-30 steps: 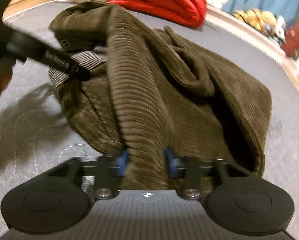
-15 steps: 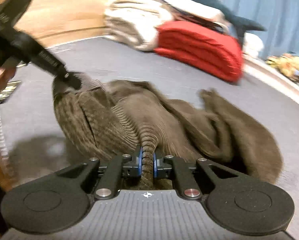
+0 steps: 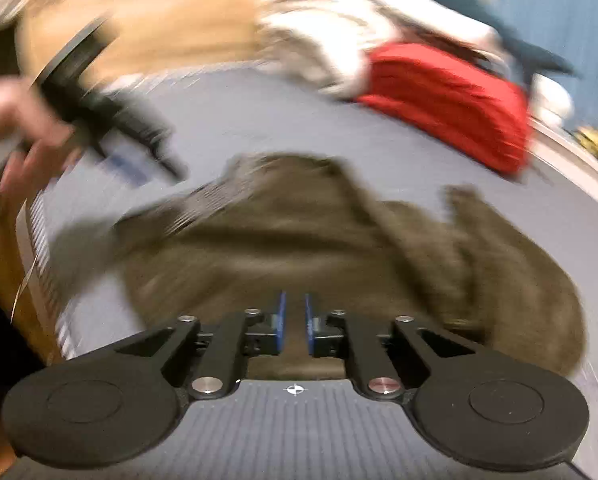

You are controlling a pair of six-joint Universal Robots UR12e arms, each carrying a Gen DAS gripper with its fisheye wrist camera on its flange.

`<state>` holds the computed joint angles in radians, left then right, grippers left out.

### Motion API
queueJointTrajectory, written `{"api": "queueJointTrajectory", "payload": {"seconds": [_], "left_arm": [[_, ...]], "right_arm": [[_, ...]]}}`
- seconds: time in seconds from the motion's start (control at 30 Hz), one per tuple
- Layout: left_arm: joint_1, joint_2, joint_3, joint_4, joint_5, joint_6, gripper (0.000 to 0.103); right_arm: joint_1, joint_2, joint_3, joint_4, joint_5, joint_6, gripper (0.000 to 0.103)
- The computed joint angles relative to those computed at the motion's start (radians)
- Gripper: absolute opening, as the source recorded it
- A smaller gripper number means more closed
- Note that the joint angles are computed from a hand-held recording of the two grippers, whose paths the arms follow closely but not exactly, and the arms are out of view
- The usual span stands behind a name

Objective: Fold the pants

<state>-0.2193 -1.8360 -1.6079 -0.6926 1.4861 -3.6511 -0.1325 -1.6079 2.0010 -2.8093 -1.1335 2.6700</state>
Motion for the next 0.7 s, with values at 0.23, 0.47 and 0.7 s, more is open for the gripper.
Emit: {"api": "queueJointTrajectory", "payload": {"seconds": [0.23, 0.47, 0.7], "left_arm": [[-0.031, -0.068, 0.083, -0.127, 0.02, 0.05, 0.085], [-0.049, -0.124, 0.143, -0.17, 0.055, 0.015, 0.085], [-0.069, -0.153, 0.164, -0.164, 0.086, 0.023, 0.085]], "right_arm": [[-0.083, 0.055, -0.096, -0.071, -0.214, 0.311, 0.064], [-0.063, 0.148, -0.121, 0.039, -0.296, 0.227, 0.068], [-0.033, 0.204, -0.141, 0.047, -0.375, 0.183, 0.055]]}}
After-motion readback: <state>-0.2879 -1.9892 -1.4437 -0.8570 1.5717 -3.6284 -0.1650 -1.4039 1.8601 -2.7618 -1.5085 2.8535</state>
